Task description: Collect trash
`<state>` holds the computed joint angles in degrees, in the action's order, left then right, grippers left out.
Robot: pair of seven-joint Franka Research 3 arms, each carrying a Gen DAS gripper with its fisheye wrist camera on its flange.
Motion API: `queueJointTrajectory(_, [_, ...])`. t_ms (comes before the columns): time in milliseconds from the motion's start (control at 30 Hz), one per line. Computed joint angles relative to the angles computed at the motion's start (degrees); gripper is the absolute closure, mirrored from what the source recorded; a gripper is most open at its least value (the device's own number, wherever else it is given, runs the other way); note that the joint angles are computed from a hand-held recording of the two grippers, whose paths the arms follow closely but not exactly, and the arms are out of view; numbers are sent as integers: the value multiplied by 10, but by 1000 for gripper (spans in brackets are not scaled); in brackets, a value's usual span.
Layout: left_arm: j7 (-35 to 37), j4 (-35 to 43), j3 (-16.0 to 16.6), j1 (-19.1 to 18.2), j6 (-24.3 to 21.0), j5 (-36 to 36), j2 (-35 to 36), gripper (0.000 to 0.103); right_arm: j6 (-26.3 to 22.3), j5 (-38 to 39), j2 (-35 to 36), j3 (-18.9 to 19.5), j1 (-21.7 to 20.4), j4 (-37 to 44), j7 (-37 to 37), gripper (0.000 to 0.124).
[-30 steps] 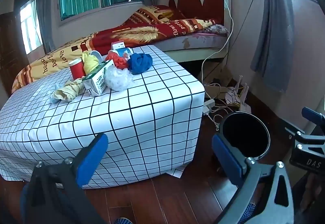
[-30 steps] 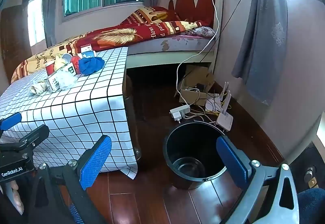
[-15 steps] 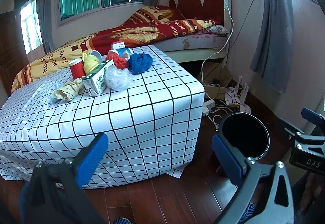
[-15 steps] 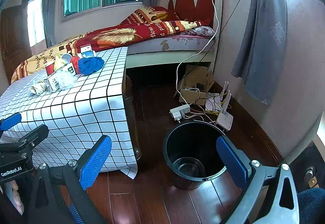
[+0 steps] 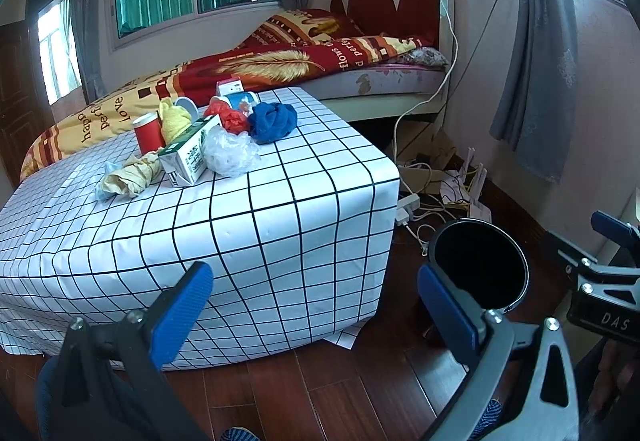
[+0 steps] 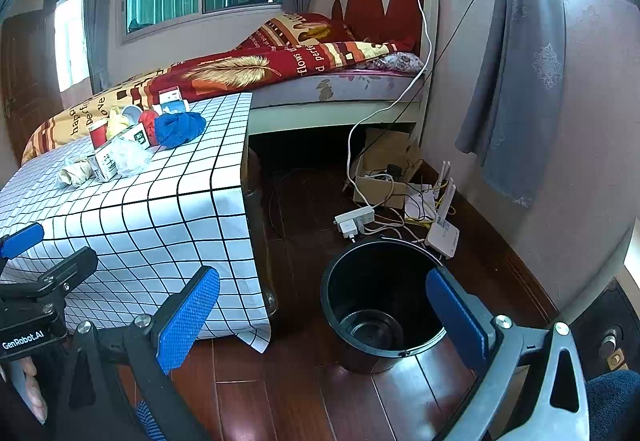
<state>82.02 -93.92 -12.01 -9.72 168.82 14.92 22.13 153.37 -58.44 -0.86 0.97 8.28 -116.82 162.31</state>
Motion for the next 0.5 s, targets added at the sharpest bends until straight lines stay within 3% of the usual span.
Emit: queueJointTrajectory(500, [7, 3, -6, 2, -4, -8, 2, 0, 0, 2, 1, -1, 1, 1, -3, 21])
